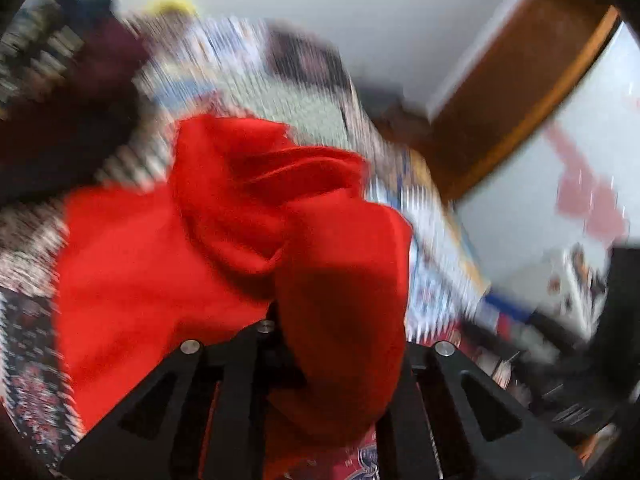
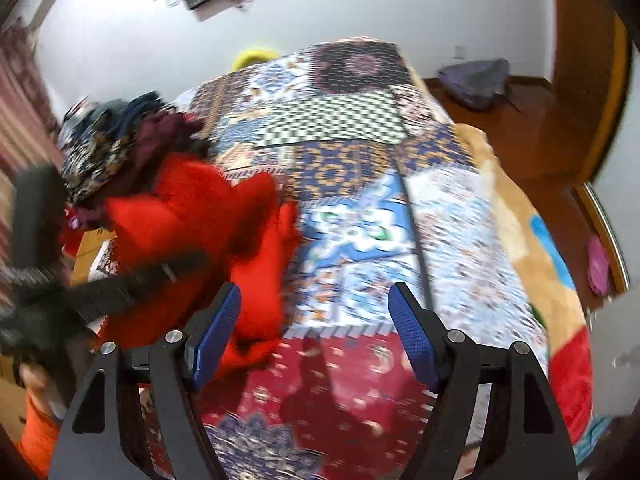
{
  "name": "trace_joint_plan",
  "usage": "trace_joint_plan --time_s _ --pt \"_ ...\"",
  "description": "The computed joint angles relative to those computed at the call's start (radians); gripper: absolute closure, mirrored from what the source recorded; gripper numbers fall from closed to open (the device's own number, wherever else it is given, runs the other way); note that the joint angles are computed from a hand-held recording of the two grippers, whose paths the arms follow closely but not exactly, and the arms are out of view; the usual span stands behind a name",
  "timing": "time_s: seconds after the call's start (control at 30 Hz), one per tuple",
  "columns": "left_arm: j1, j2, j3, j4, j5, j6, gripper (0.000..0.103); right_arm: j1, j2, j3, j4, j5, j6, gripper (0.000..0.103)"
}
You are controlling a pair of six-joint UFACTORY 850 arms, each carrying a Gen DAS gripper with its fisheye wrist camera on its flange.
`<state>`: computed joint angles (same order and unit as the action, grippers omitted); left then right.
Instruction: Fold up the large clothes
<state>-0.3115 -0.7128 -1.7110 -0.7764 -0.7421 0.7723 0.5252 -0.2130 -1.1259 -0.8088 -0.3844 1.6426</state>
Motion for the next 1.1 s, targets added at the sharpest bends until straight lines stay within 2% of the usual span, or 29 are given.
trace_joint_plan --time_s 0.03,0.07,0.17,0.23,0.3,0.4,0.5,0.6,0.73,0.83,0.9,1.03,1.1 --pt "-0.005 -0.02 -0.015 0.033 -0.046 -0.013 0.087 0.006 0.007 0.005 0.003 -0.007 0.003 0.03" --pt "-0.006 -0.02 -0.005 0.023 -0.056 0.006 0.086 0.003 0.011 0.009 0.009 -0.005 -0.007 0.03" --pt "-0.005 0.032 0.068 0.001 -0.025 0.117 0.079 0.014 0.008 -0.007 0.023 -0.013 -0.034 0.03" --pt "0.014 0.06 0.092 -0.032 -0.043 0.171 0.063 0.014 0.002 -0.022 0.018 0.0 -0.048 0.03" --pt "0.036 0.085 0.104 -0.08 -0.059 0.215 0.059 0.014 -0.007 -0.04 -0.002 0.018 -0.055 0.03" --pt "0.069 0.157 0.171 -0.141 -0.01 0.309 0.053 0.024 -0.032 -0.081 -0.023 0.035 -0.07 0.03" --pt "0.097 0.191 0.2 -0.185 0.093 0.38 0.04 0.029 -0.073 -0.135 0.016 0.052 -0.143 0.03" --pt "0.115 0.192 0.2 -0.133 0.196 0.35 0.038 0.029 -0.124 -0.193 0.115 0.068 -0.277 0.03" --pt "0.139 0.146 0.171 0.006 0.189 0.228 0.038 0.02 -0.19 -0.25 0.303 0.057 -0.48 0.03" --pt "0.143 0.12 0.177 0.098 0.181 0.154 0.038 0.022 -0.209 -0.253 0.292 -0.002 -0.47 0.03" --pt "0.154 0.118 0.203 0.078 0.166 0.168 0.037 0.028 -0.208 -0.24 0.274 -0.043 -0.462 0.03" --pt "0.172 0.146 0.273 -0.015 0.195 0.262 0.029 0.017 -0.184 -0.171 0.374 -0.043 -0.577 0.03" --pt "0.177 0.163 0.306 -0.042 0.212 0.297 0.025 0.022 -0.171 -0.148 0.338 -0.035 -0.561 0.03"
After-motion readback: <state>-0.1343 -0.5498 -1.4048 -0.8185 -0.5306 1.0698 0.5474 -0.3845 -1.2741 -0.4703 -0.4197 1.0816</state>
